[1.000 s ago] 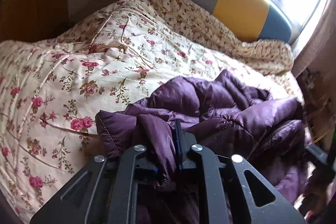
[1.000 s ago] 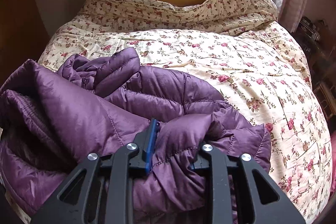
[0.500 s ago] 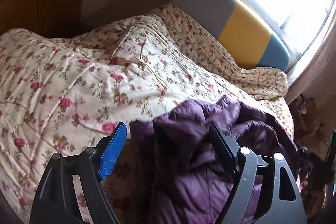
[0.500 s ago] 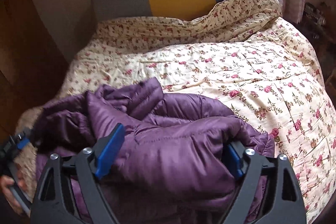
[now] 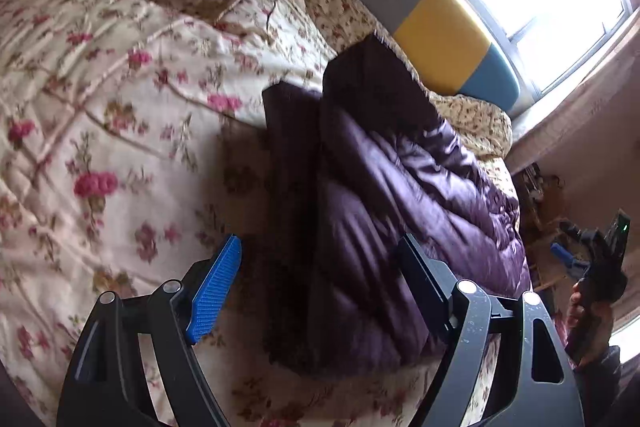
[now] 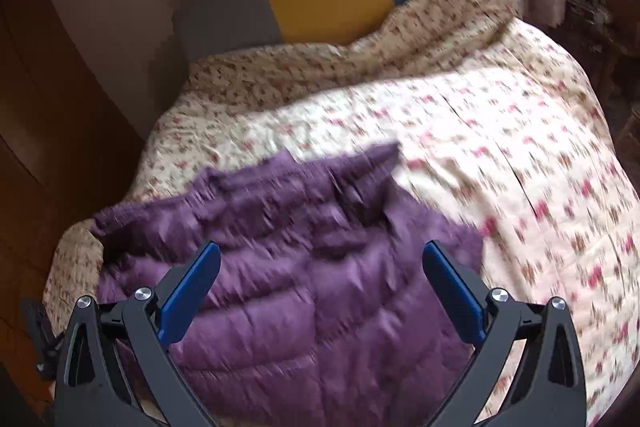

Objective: Fold large clothes

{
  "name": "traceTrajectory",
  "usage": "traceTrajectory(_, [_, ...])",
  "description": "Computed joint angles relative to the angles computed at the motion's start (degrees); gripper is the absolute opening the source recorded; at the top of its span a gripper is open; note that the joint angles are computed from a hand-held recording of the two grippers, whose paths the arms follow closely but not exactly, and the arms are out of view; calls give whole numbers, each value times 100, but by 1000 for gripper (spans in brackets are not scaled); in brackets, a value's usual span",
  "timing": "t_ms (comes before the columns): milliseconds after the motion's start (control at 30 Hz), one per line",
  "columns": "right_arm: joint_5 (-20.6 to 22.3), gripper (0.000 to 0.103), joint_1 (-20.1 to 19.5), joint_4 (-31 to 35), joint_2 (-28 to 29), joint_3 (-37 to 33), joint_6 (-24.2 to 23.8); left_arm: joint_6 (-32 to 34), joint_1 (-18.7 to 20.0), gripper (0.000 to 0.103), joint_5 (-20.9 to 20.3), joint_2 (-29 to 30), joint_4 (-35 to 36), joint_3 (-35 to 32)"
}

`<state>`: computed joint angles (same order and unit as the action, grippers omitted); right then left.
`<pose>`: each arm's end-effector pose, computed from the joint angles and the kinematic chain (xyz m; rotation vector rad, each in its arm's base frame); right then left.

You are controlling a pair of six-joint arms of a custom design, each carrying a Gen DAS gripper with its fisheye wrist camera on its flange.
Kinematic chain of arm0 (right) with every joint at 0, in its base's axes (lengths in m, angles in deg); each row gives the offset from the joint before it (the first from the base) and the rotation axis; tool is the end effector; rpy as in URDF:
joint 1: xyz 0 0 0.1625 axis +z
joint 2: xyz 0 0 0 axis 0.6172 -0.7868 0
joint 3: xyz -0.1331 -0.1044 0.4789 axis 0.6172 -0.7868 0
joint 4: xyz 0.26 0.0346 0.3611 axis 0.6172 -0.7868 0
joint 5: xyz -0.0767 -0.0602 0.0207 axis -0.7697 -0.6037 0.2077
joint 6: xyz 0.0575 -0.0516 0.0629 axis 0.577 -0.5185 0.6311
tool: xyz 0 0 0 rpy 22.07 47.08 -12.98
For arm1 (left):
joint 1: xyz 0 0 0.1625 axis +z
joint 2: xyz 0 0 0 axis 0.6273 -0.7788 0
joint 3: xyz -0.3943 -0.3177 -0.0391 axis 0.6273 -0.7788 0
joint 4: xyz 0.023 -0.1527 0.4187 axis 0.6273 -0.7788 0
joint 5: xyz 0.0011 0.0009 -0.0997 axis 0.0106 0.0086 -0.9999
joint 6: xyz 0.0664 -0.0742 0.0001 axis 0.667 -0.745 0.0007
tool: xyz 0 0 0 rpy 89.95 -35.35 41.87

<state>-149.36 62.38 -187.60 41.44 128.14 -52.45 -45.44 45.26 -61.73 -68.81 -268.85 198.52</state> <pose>0.2563 -0.8318 0.0636 0.5374 -2.6451 0.6928 0.1109 -0.6401 0.3077 -0.3706 2.5592 -1.2269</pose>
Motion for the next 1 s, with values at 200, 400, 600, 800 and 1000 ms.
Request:
traceTrajectory(200, [-317, 101, -381, -88, -159, 740, 301, -292, 150, 75, -538, 46, -139, 155])
traceTrajectory(400, [-148, 46, -454, -346, -186, 1027, 143, -89, 97, 27, -691, 47, -54, 195])
traceTrajectory(600, [-531, 17, -279, -404, -405, 1334, -569, 93, -40, 14, -611, -118, 58, 358])
traceTrajectory(800, [-772, 16, -200, -630, -883, 2217, -1155, 129, -175, 14, -546, -448, 5, 918])
traceTrajectory(1000, [-920, 16, -234, -938, -1395, 3292, -1504, 17, -392, 14, -560, -939, -292, 1945])
